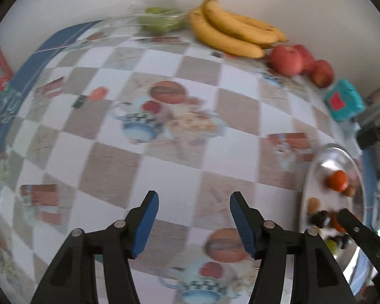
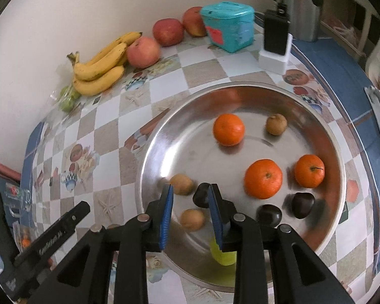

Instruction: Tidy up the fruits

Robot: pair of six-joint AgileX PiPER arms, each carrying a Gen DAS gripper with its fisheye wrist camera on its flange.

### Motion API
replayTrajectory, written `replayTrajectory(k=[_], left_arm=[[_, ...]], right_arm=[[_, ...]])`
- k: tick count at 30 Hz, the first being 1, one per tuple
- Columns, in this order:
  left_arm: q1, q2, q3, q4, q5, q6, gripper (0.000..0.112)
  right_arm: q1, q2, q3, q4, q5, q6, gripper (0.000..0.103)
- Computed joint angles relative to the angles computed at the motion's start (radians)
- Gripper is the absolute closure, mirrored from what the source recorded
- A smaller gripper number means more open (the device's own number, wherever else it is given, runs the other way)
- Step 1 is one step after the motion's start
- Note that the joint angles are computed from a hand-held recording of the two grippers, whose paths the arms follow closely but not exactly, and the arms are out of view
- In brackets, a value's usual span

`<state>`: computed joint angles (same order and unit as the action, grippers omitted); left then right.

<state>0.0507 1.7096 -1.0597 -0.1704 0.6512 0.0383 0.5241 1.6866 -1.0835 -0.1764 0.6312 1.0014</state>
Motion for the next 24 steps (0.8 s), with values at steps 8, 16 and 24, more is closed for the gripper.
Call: replayTrajectory(k=[8, 16, 24], left_arm=[[0.002, -0.002, -0.001, 0.108, -0.022, -0.076, 0.021], [-0.021, 0.004, -0.008, 0.198, -0.033, -0.149, 0.009], [-0.002, -0.012, 0.012, 0.261, -0.053, -0.196, 0.009]], right_arm=[[0.024, 0.026, -0.034, -0.025, 0.031, -0.008, 0.035], [0.057, 0.041, -0.043, -0.111, 0.047, 0.047, 0.012], [0.075, 0.021, -0.028, -0.13, 0.015, 0.076, 0.005]])
